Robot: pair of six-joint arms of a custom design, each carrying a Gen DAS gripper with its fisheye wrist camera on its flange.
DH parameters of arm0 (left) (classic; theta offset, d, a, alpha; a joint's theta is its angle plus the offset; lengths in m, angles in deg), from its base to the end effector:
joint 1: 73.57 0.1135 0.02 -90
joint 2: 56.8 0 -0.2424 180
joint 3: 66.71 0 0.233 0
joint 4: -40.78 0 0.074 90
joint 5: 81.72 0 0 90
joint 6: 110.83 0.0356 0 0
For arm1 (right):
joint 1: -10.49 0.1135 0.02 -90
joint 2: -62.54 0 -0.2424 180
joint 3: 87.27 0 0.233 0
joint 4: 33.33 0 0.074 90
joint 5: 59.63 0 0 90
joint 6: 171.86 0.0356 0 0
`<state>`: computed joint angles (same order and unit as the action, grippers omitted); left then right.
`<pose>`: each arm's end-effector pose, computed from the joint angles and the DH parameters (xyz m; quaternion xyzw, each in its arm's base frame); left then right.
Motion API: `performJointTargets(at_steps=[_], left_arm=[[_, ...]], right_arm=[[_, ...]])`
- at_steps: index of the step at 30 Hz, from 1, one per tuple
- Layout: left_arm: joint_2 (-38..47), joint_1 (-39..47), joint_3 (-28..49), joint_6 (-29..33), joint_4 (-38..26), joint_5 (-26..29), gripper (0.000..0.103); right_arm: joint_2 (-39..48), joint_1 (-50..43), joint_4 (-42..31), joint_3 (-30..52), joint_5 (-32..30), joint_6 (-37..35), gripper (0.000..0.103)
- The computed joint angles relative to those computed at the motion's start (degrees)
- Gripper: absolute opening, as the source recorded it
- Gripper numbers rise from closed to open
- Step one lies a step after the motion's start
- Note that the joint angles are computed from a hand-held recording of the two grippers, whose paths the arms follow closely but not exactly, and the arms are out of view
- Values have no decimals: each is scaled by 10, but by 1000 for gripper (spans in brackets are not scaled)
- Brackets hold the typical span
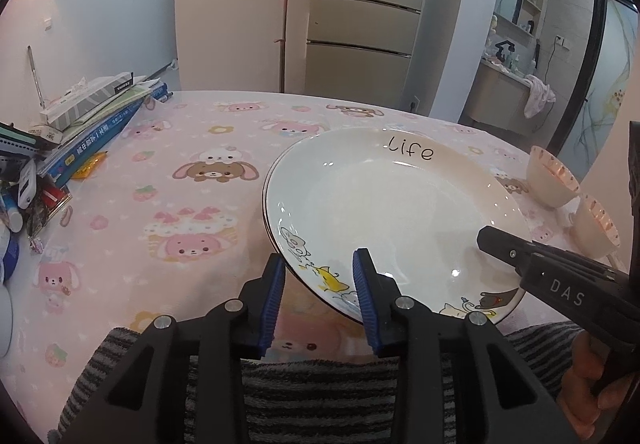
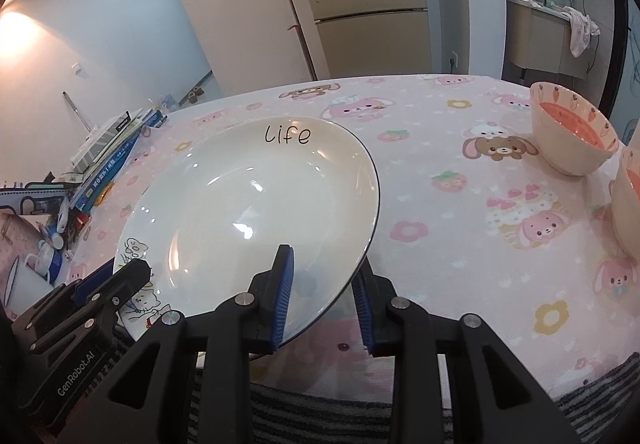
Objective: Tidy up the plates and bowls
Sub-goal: 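Lower the white plate onto the stack and open both grippers, then raise both grippers away from the plate stack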
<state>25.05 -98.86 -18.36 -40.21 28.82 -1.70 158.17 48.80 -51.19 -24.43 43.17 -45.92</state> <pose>0.2345 -0.1040 0.1471 0.0146 0.9224 -0.0690 0.3798 0.2470 0.1851 0.1445 0.0182 0.9363 0.1183 0.3301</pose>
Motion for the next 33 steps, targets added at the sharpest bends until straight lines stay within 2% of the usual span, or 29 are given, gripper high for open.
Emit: performJointTargets(at_steps=[9,18,19,20,21,27,29,33], left_arm=[[9,-26,8,7,-5,-30,37],[-5,-4,-4,5,2,-10,37],[-5,-3,-4,5,2,-10,41],[-3,-3,-2,2,-2,-12,52],[-1,-1,0,0,-4,-12,54],[-2,3,-1,-2,-3,-7,59],[-8,2,-6,-1,2,-7,65],[-30,-7,-24,4,17,-14,65]], right_arm=[[-7,-7,6,-7,1,11,30],[-3,-2,-9,2,14,6,31],[-4,1,-12,3,23,4,31],[-4,3,-13,3,34,1,31],[-4,7,-15,3,46,-2,31],[-3,0,-13,0,34,-9,33],[-2,-6,-10,-2,19,-10,40],[-15,-3,4,-14,24,-12,53]])
